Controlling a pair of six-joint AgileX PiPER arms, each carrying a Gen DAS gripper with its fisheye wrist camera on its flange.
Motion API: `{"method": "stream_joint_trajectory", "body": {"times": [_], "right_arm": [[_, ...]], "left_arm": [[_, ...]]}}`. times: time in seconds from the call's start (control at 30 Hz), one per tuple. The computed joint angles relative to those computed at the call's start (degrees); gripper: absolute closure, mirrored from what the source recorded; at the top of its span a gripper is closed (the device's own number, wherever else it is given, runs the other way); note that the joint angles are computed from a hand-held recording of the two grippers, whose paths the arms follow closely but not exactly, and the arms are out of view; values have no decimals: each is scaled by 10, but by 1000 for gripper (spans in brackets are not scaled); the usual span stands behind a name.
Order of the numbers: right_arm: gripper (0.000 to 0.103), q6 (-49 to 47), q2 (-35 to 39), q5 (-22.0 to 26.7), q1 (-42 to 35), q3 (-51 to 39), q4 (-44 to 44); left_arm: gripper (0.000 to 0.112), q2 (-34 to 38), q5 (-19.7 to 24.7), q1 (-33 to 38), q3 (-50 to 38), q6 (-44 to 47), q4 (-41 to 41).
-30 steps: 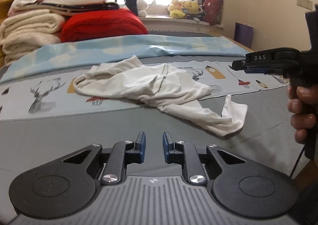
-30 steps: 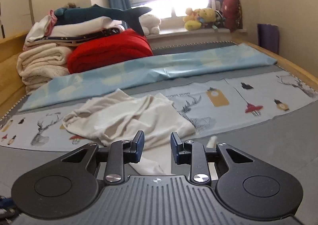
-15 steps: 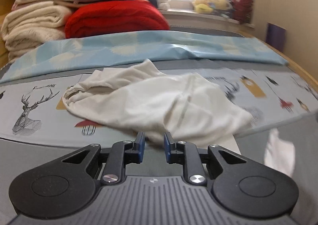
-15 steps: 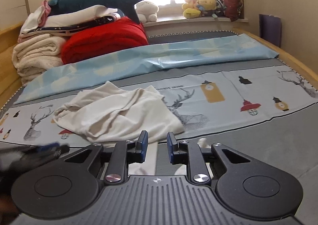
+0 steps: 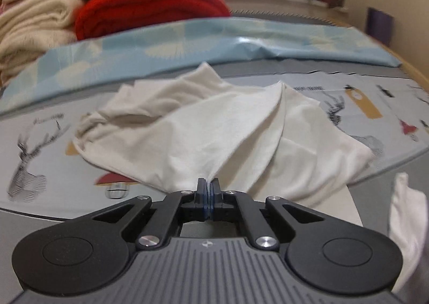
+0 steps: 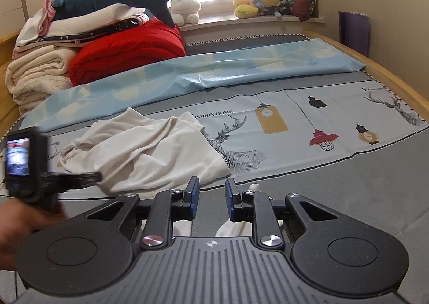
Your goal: Fold small clothes
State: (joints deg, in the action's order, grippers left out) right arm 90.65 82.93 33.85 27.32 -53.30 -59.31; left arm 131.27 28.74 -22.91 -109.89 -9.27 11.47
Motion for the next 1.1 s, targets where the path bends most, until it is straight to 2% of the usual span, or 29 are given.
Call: {"method": "stream_joint_trajectory", "body": {"times": [0.13, 0.2, 0.3, 0.37, 0.43, 0.53, 0.63, 0.7, 0.77, 0.83, 0.87, 0.9, 0.97, 1.0, 1.1], "right_arm": [[81, 0, 7, 16, 5, -14, 10], [81, 1, 11, 25, 11, -22, 18], [81, 10, 13, 44, 30, -29, 17], [81, 15, 13, 57, 44, -33, 15], [81, 23, 13, 75, 60, -37, 10], [81, 42, 17, 107, 88, -41, -3], [81, 63, 20, 130, 104, -46, 3], [81, 85, 24, 140, 111, -48, 4], [81, 96, 32, 147, 116, -52, 8], [81, 100, 41, 140, 119, -54, 10], [81, 95, 48, 129, 116, -55, 15], [81, 80, 55, 110, 111, -57, 27], [81, 16, 72, 58, 90, -62, 84], [81, -25, 86, 30, 77, -67, 124], [79, -124, 129, -11, 55, -92, 222]], "left_arm": [[111, -151, -89, 64, 218, 229, -181], [111, -225, -93, 109, 306, 344, -273], [111, -307, -51, 202, 384, 516, -408], [111, -336, -18, 273, 410, 630, -490], [111, -352, 13, 338, 423, 698, -535], [111, -357, 47, 402, 425, 734, -521], [111, -359, 53, 432, 428, 767, -483], [111, -352, 59, 441, 416, 735, -437], [111, -321, 114, 454, 371, 652, -373], [109, -265, 229, 470, 295, 572, -343], [101, -247, 278, 477, 263, 560, -350], [94, -234, 304, 485, 241, 564, -369], [56, -232, 312, 502, 235, 588, -426], [51, -232, 310, 510, 236, 594, -454], [50, -211, 301, 507, 221, 550, -456]]}}
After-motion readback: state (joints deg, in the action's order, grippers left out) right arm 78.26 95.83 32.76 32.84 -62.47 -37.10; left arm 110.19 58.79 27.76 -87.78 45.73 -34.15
